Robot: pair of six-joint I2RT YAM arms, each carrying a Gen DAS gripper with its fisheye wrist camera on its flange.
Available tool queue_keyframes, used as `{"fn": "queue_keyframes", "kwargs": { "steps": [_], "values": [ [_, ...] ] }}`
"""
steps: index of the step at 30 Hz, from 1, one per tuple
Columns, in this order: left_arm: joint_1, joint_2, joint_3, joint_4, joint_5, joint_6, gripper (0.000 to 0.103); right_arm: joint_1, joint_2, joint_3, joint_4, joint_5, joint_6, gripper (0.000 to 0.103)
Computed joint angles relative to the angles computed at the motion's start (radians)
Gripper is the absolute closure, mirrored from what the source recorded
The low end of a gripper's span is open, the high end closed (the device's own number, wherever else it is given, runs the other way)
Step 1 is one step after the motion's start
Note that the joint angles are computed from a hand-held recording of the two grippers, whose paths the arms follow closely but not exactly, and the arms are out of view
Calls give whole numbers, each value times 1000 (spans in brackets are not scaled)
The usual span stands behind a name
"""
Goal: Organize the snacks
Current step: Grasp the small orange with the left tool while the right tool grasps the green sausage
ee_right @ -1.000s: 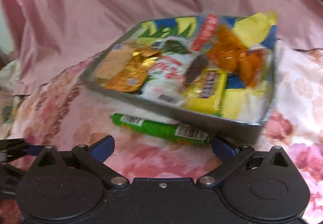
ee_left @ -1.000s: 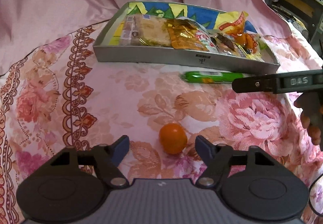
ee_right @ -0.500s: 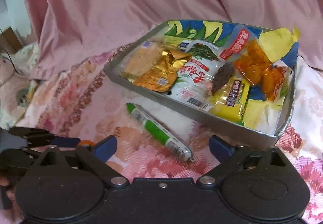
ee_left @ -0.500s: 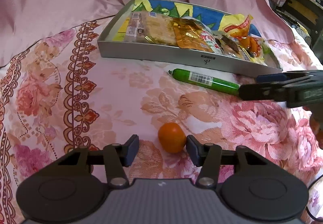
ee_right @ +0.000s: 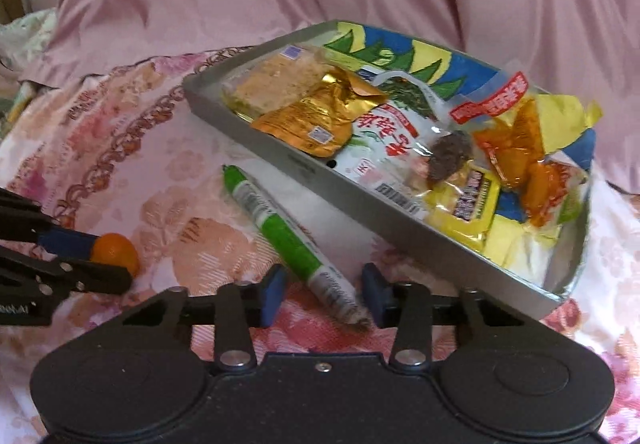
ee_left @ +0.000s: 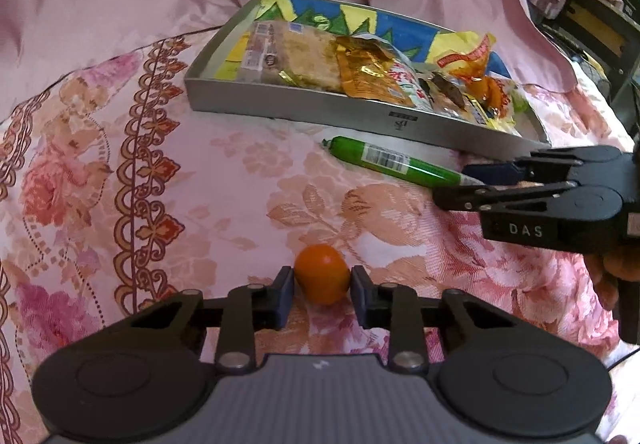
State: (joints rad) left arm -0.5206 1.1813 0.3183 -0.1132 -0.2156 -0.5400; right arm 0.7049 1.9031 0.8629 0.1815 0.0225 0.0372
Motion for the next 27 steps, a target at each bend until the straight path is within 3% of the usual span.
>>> {"fn": "queue_keyframes", "kwargs": {
  "steps": [5, 9, 12, 15, 17, 20, 27],
  "values": [
    [23, -20, -3, -19, 20, -14, 69, 34, -46, -18, -66, 10, 16, 79],
    [32, -35, -4, -37, 26, -26, 69, 61, -92, -19, -168, -18, 50, 84],
    [33, -40, 1, -54, 28, -34, 69, 87, -120, -27, -220, -31, 97, 84],
    [24, -43, 6, -67, 9, -47, 68, 106, -133, -53, -198, -28, 135, 78],
    [28, -45, 6, -69, 12, -47, 68, 108, -131, -66, -159, -22, 152, 69],
    [44, -40, 7, -64, 31, -43, 67, 109, -113, -81, -81, 4, 161, 63],
    [47, -22, 3, -43, 32, -41, 66, 136, -18, -67, 54, 94, 115, 62]
  ]
}}
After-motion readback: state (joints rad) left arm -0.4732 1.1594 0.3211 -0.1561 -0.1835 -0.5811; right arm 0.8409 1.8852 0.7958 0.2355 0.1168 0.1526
